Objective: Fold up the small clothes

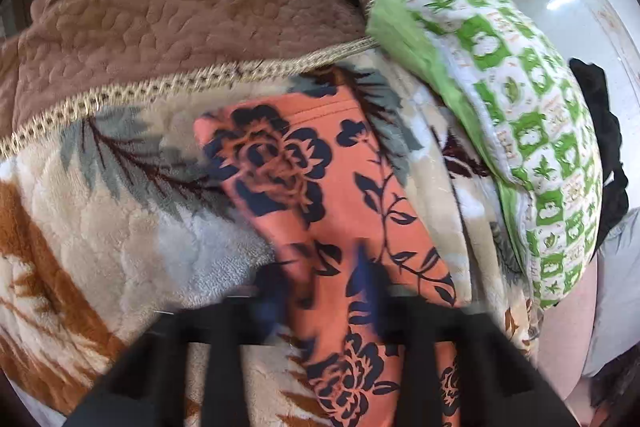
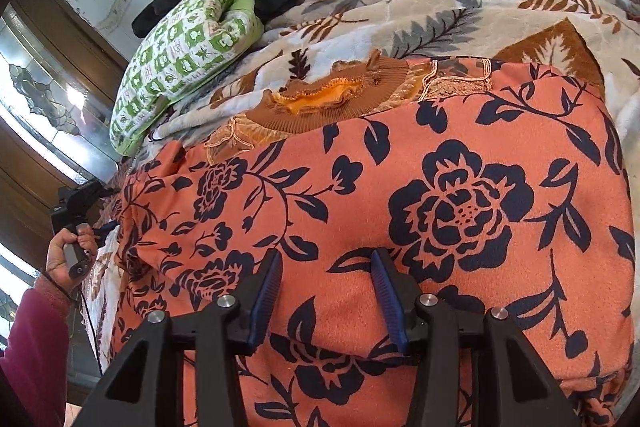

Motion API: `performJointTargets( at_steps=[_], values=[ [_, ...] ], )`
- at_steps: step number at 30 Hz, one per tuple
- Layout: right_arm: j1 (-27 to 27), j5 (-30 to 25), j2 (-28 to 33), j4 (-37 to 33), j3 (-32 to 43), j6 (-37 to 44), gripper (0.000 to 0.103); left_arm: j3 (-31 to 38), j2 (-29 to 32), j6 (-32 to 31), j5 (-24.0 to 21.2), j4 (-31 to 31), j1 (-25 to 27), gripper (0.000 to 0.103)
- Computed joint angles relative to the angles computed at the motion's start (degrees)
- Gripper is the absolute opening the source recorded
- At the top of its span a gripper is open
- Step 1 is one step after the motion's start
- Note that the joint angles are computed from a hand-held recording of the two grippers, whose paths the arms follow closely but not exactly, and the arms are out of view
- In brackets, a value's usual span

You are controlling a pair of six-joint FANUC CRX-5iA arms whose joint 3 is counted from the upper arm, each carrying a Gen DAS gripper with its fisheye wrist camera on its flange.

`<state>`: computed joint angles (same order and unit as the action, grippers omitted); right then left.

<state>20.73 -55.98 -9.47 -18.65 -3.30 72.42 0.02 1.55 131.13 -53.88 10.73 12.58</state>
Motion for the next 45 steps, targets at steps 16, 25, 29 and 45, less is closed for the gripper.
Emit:
performJointTargets(
  at_steps=[16, 25, 29, 45],
  values=[
    [0.1, -0.1, 0.0, 0.1, 0.0, -0.4, 0.05, 9.7, -6.0, 2.1, -0.1, -11.5, 1.9, 0.005],
    [-1.6, -0.4, -0.3, -2.6, 0.7, 0.2, 0.05, 24.5, -3.1, -7.1, -5.7, -12.7, -5.2, 0.005],
    [-4.7, -0.7, -0.9, -6.0, 1.3, 0.1, 0.05, 29.9, -2.0, -12.7, -6.8, -13.2, -13.1, 0.005],
    [-23.9, -0.1, -5.5, -12.8, 2.7, -2.0, 0.051, 58.6, 25.1, -27.6, -29.9, -2.1, -42.7, 0.047]
  ],
)
